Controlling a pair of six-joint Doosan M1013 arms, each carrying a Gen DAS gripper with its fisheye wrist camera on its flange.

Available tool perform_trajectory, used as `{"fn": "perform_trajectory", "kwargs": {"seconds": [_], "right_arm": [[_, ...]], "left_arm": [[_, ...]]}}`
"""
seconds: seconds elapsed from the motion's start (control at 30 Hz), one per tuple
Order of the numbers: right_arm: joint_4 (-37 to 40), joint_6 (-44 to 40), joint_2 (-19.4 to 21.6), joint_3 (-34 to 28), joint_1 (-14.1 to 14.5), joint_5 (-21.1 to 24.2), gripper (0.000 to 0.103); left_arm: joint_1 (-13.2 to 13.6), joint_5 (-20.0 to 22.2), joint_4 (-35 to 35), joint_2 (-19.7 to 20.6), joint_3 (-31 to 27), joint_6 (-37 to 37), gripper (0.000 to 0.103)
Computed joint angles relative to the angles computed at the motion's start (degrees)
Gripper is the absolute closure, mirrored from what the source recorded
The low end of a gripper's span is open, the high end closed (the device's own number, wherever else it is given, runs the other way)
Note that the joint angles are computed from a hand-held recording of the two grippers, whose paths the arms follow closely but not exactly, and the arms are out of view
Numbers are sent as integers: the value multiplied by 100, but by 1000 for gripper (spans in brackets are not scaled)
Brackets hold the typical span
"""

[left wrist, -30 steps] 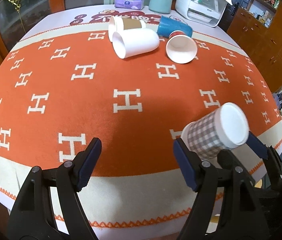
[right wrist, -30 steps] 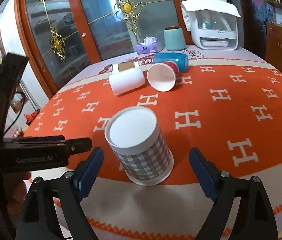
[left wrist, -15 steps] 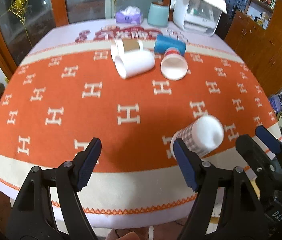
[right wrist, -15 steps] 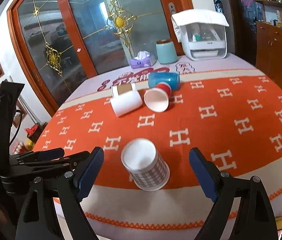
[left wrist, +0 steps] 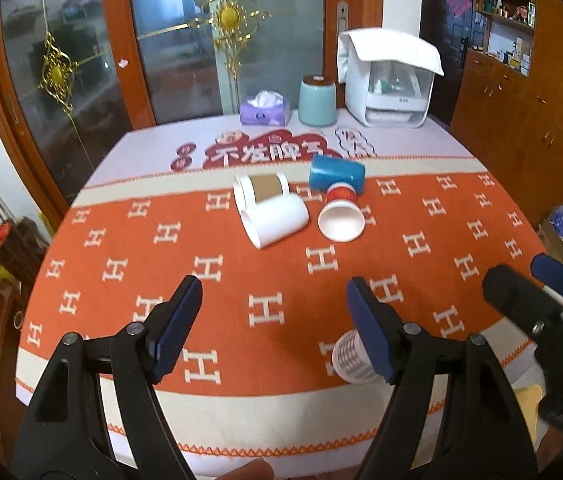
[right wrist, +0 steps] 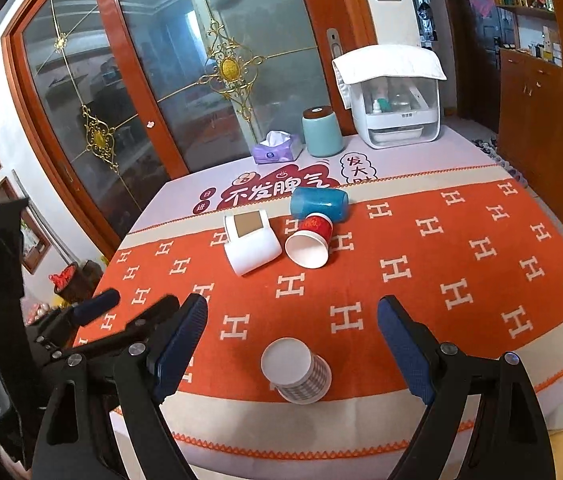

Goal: Flip cup upside down

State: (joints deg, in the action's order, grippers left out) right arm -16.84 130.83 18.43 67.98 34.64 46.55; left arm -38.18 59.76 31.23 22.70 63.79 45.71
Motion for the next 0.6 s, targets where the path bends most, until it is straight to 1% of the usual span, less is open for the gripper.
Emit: {"fn": "perform_trajectory", "kwargs": {"seconds": [0.13,0.23,0.47,0.6], "right_arm": [[71,-148,-2,-54,-44,1,15],[167,-254,8,-112,-104,35,15],[365,-504,54,-194,-225,106,15],[411,-644,102,-242,-255,152,15]], "left_arm": [[49,141,-427,71,-271,117,30],[8,270,-331,144,-405,129,30],[-29,317,-161,237,-556,85,30],[-11,373,-189,286,-636,32,30]]}}
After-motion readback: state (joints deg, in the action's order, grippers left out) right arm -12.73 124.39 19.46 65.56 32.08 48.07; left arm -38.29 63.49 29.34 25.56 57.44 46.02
